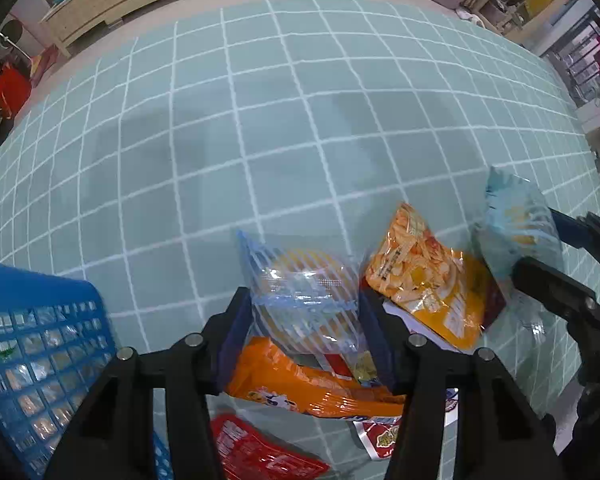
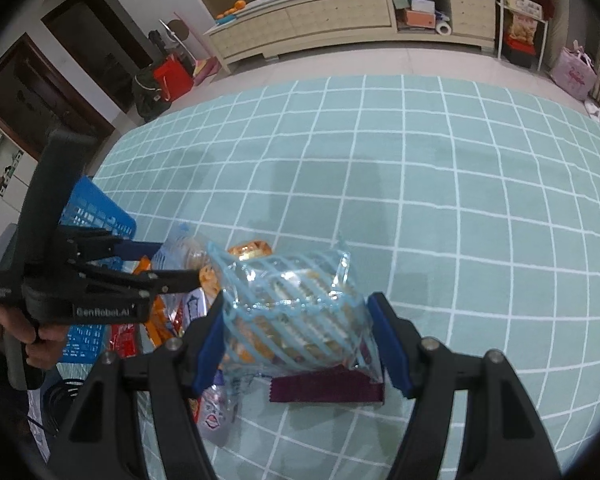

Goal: Organize snacks

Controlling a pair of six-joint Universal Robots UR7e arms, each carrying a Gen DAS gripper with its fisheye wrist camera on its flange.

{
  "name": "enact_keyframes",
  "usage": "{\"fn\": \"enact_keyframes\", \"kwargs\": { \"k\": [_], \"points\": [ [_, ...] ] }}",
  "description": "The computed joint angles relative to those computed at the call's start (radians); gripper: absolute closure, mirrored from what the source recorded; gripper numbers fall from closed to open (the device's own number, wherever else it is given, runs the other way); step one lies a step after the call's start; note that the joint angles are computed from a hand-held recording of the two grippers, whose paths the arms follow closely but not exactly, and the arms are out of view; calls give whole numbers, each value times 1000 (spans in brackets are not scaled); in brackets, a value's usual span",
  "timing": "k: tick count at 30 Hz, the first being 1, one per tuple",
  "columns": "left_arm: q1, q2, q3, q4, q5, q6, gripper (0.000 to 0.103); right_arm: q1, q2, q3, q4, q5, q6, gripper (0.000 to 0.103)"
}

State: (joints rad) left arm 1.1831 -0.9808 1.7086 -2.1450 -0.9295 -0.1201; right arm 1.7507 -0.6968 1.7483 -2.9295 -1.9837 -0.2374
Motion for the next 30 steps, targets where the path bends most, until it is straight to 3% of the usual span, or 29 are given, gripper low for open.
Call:
{"fn": "enact_keyframes", "kwargs": {
  "k": [6, 9, 12, 30],
  "points": [
    [-38, -39, 86, -97, 17, 15, 52, 16, -12, 9, 8, -18, 15, 31],
    [-50, -74, 119, -138, -21, 7, 52, 33, -19, 13, 9, -39, 21, 31],
    [-77, -121, 172, -178, -12, 25, 52, 56, -30, 21, 14, -63, 29, 31],
    [-233, -414, 328, -176, -27, -1, 53, 232, -81, 68, 31, -129, 107, 31]
  ]
}}
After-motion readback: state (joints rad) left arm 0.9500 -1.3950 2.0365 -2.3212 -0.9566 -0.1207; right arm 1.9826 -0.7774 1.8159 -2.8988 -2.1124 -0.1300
